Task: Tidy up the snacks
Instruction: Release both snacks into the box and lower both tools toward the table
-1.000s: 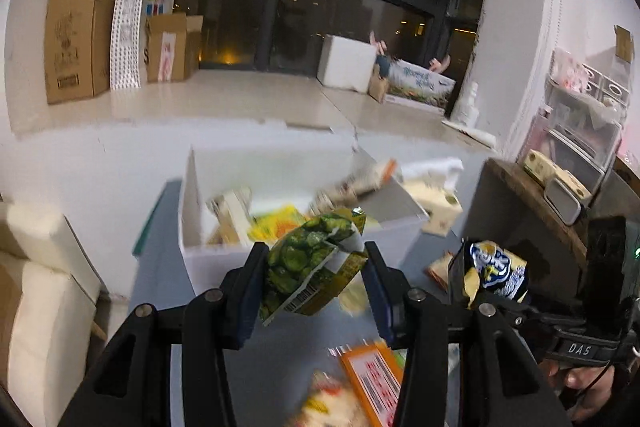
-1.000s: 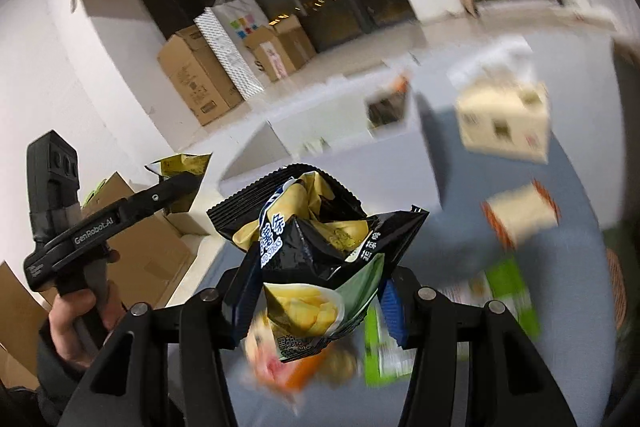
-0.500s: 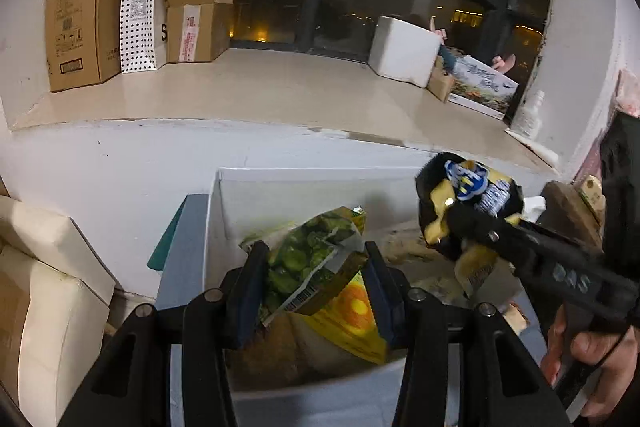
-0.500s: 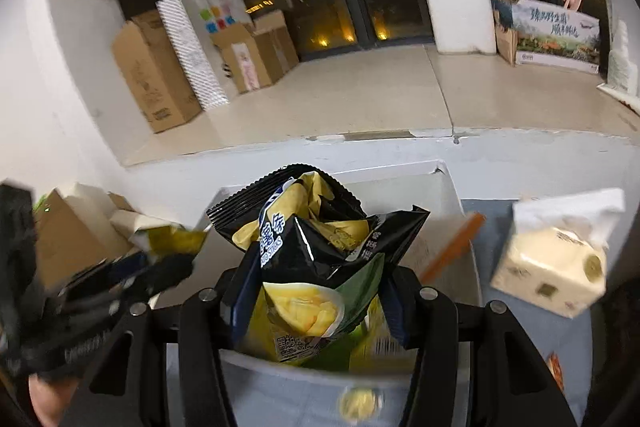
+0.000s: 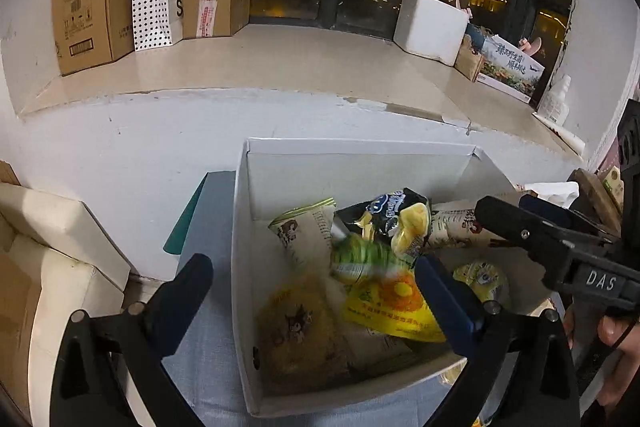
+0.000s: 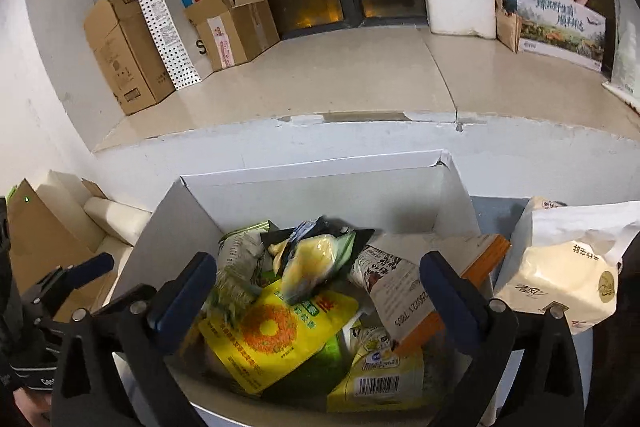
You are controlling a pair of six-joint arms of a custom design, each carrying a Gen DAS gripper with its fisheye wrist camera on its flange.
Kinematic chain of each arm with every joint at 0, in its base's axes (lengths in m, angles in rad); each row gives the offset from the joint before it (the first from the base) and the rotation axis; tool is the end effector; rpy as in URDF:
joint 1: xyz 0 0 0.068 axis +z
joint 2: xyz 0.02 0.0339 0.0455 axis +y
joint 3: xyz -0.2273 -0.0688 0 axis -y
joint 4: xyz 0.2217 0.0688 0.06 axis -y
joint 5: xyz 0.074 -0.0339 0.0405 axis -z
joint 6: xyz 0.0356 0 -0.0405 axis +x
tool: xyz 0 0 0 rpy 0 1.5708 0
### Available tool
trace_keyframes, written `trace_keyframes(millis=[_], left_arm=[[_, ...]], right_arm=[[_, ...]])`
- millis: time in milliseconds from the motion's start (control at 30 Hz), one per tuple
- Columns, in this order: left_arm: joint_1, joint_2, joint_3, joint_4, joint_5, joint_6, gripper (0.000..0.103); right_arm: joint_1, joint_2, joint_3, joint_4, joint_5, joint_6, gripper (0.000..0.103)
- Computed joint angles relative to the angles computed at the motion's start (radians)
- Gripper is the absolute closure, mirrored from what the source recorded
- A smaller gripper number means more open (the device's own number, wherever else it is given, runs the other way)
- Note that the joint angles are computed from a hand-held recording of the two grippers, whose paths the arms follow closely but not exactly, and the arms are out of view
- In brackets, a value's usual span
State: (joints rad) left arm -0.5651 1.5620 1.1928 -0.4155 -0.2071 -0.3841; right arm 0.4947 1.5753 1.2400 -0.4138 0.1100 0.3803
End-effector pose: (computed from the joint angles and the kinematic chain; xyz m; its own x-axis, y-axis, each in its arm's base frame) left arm 0.2771 -0.1670 0.2398 -0.7036 0.0119 -0.7105 0.1483 0.9803 -0.1304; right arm 0.2925 0.1533 0.2500 -0.7054 0.0387 -0.7077 -0.1500 0.9677 0.2024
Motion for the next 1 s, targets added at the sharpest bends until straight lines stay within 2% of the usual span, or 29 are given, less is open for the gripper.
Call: trace_keyframes(millis=[133,233,433,533,633,700,800,833,900,1000], left_arm=[[-0.042,-0.072,-0.038,-0.024,-0.05,-0.007,0.0],[-0.079,-0.183,-0.114,-0.027,-0.058,-0.021,0.0],[-0.259,-0.39,-0.214,-0.115,-0.213,-0.057,0.0],[-0.378,-0.488,-0.249,-0.167,-0.274,-0.098,0.0],[-0.537,-0.538,-0.253,-0.253,-0.38,-0.171,0.0],[-0.686,-0.567,-0.262,-0.312,-0.487,-0.249,0.0],[-0.85,-0.561,-0.263,-0.398,-0.6,-0.385,0.0],[-0.886,-0.554,-0.264,-0.422,-0.616,-0.433,0.0],[-0.965,-0.536,-0.279,-0.458,-0.636,-0.538,0.0],[-1.015,-0.505,-0.303,-0.468,-0.626,-0.616,0.0]], right_arm=[[0.018,-0.06,-0.031,-0.013,-0.011,-0.002,0.0],[0.051,-0.199,-0.133,0.005,0.011,0.011,0.0],[0.223,-0.513,-0.289,-0.119,0.155,0.017,0.0],[0.362,-0.668,-0.348,-0.212,0.26,0.075,0.0],[0.542,-0.779,-0.38,-0.354,0.405,0.195,0.0],[0.692,-0.831,-0.4,-0.467,0.521,0.334,0.0],[0.978,-0.844,-0.426,-0.678,0.725,0.668,0.0],[1.026,-0.841,-0.433,-0.725,0.748,0.742,0.0],[1.197,-0.818,-0.464,-0.872,0.792,1.04,0.0],[1.361,-0.825,-0.525,-0.961,0.809,1.324,0.0]])
